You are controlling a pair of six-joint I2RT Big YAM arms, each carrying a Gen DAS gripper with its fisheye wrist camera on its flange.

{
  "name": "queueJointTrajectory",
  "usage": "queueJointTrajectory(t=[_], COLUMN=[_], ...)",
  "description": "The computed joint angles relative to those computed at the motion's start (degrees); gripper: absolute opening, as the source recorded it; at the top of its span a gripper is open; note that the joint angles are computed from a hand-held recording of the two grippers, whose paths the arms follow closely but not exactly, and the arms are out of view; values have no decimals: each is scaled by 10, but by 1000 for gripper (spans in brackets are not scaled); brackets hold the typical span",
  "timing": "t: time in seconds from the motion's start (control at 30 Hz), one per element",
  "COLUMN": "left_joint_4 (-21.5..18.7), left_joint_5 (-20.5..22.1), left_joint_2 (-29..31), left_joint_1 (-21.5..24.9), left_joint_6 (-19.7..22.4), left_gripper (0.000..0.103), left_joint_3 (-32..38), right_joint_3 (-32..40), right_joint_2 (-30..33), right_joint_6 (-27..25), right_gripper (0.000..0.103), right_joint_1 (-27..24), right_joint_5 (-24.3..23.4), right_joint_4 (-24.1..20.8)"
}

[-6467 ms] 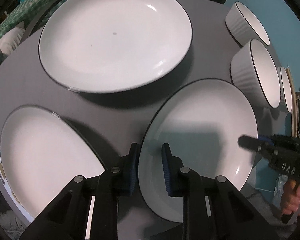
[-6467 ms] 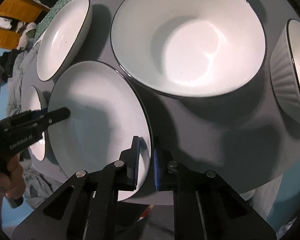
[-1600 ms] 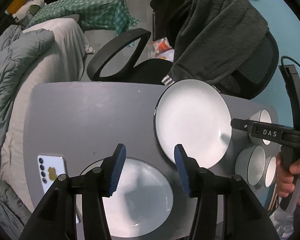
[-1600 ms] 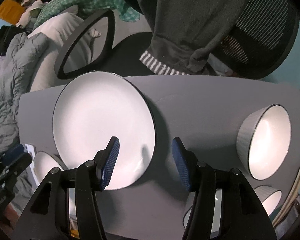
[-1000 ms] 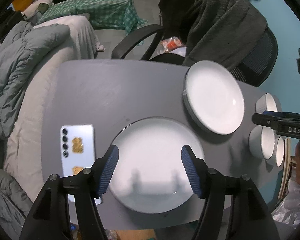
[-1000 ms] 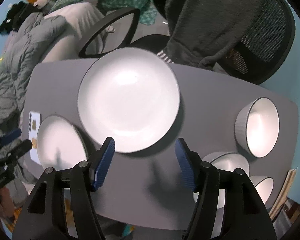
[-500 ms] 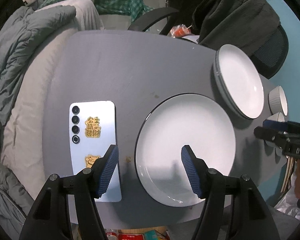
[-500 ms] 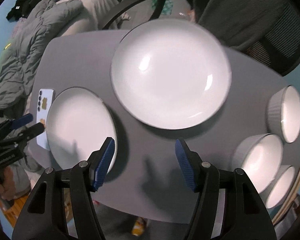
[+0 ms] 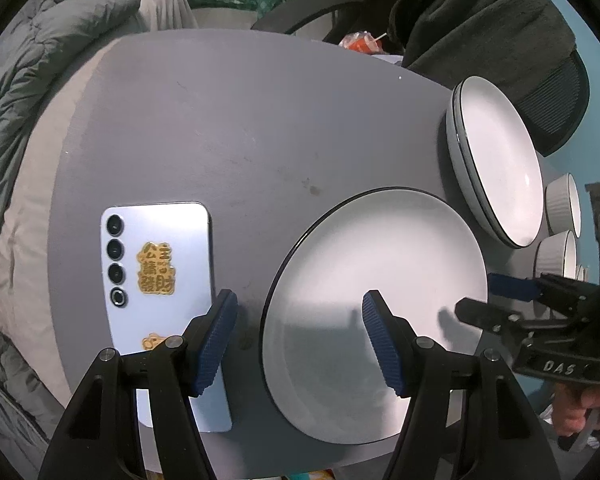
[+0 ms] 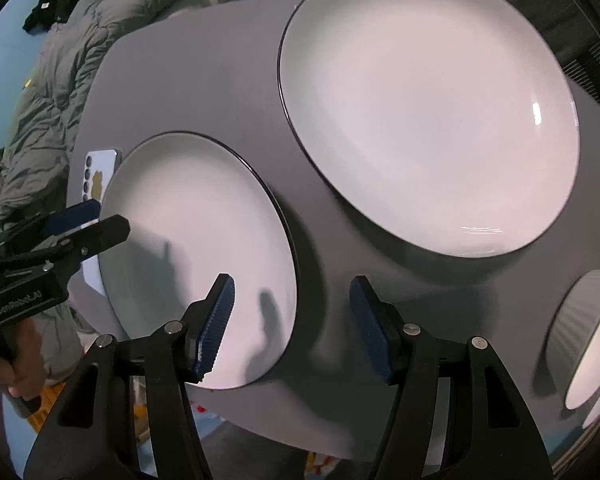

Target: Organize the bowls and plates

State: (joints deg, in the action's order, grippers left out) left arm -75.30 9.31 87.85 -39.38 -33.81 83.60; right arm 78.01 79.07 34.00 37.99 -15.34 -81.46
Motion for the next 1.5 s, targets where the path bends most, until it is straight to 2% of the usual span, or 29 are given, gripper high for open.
queueJointTrajectory(t=[0.03, 0.2, 0.23, 0.3, 0.4, 0.43, 0.5, 0.67, 0.83, 0.97, 1.3, 1.5], left_joint_4=[1, -1, -7, -11, -17, -17, -21, -28, -34, -29, -4, -2], left_joint_5=[4, 21, 20, 14, 10, 9, 4, 6, 3, 21, 46, 54], left_joint_2=[1, 15, 20, 22, 27, 28, 27, 26, 13, 5, 0, 12], left_joint_1=[1, 3, 2, 1, 3, 5, 7, 7, -1, -18, -80, -110], left_joint_6=[0, 7, 8, 9, 10, 10, 9, -3, 2, -17, -67, -80], left_gripper=[66, 51, 51, 44, 34, 32, 24, 24, 24, 24, 24, 24], left_joint_3=[-1, 3, 6, 7, 13, 12, 11, 11, 0, -10, -18, -2], right_joint_3=[-1, -16, -17, -16, -11, -11, -8, -8, -15, -18, -84, -116], right_joint_2=[0, -4, -4, -6, -4, -5, -1, -6, -18, -17, -89, -131], right_joint_6=[1, 13, 14, 14, 15, 16, 20, 18, 22, 29, 21, -4], right_gripper=[61, 48, 46, 45, 38, 30, 22, 19, 17, 16, 16, 16], right_joint_1=[0, -2, -2, 0, 1, 0, 3, 5, -7, -8, -43, -74], right_joint_5=[-2, -28, -34, -29, -31, -35, -38, -34, -44, -44, -34, -27], right_joint_4=[-2, 5, 6, 9, 6, 7, 6, 7, 3, 7, -7, -26])
